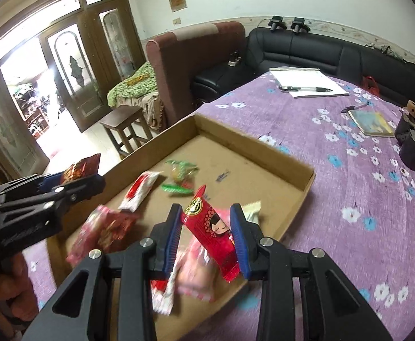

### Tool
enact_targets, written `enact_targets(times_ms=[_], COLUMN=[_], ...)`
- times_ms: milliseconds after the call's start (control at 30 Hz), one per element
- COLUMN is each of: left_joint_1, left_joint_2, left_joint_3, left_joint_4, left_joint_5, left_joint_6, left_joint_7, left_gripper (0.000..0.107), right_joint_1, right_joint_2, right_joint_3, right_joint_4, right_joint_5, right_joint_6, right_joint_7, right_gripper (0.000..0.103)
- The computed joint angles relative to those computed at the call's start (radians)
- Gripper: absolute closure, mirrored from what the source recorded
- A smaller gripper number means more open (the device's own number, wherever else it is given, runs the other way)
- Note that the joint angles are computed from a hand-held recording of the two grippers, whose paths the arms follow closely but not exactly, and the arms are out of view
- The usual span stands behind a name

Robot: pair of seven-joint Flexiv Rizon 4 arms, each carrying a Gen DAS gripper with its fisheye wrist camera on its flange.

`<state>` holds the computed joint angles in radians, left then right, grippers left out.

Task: Organize snacks
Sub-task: 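Carry both snacks into the tray and open both grippers, then return both grippers to the last red snacks on the table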

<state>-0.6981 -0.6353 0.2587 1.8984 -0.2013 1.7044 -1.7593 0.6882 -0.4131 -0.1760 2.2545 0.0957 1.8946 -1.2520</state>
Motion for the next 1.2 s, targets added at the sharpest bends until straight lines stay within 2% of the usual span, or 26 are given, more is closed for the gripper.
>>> enact_targets(times_ms=[133,233,300,500,633,833,1033,1200], left_joint_1=[-0.004,0.045,0.048,0.076,0.112,0.132,0.146,0.153], left_joint_2=[-0.035,-0.057,-0.071,-0.085,-0.09,-0.102,-0.1,-0.099], left_joint_3=[-0.001,-0.057,-0.058,-0.081,-0.119,-0.134,-0.141,-0.147], left_joint_4=[-0.084,-0.14,-0.173,-0.209,-0.228,-0.269,-0.282,-0.291], left_joint_5=[0.009,0.025,0.044,0.115,0.15,0.187,0.229,0.259], left_joint_6=[-0.091,-0.159,-0.193,-0.232,-0.256,-0.325,-0.372,-0.393], left_joint_7=[0.006,-0.001,-0.02,-0.065,-0.082,-0.114,-0.151,-0.169], left_gripper=[0.064,0.064,0.064,0.064,0.064,0.062,0.059,0.058], right_joint_1=[-0.036,-0.052,-0.077,-0.13,-0.182,-0.268,-0.287,-0.274], right_joint_2=[-0.035,-0.063,-0.073,-0.096,-0.11,-0.131,-0.139,-0.13], right_joint_3=[0.006,-0.003,0.009,0.03,0.076,0.157,0.172,0.152], right_joint_4=[-0.063,-0.107,-0.126,-0.16,-0.18,-0.22,-0.234,-0.216], right_joint_5=[-0.039,-0.074,-0.101,-0.161,-0.195,-0.25,-0.289,-0.296], right_joint_6=[-0.043,-0.076,-0.091,-0.105,-0.118,-0.173,-0.2,-0.192], right_joint_7=[0.01,0.027,0.039,0.069,0.08,0.1,0.118,0.14], right_gripper=[0.069,0.069,0.069,0.07,0.07,0.069,0.067,0.067])
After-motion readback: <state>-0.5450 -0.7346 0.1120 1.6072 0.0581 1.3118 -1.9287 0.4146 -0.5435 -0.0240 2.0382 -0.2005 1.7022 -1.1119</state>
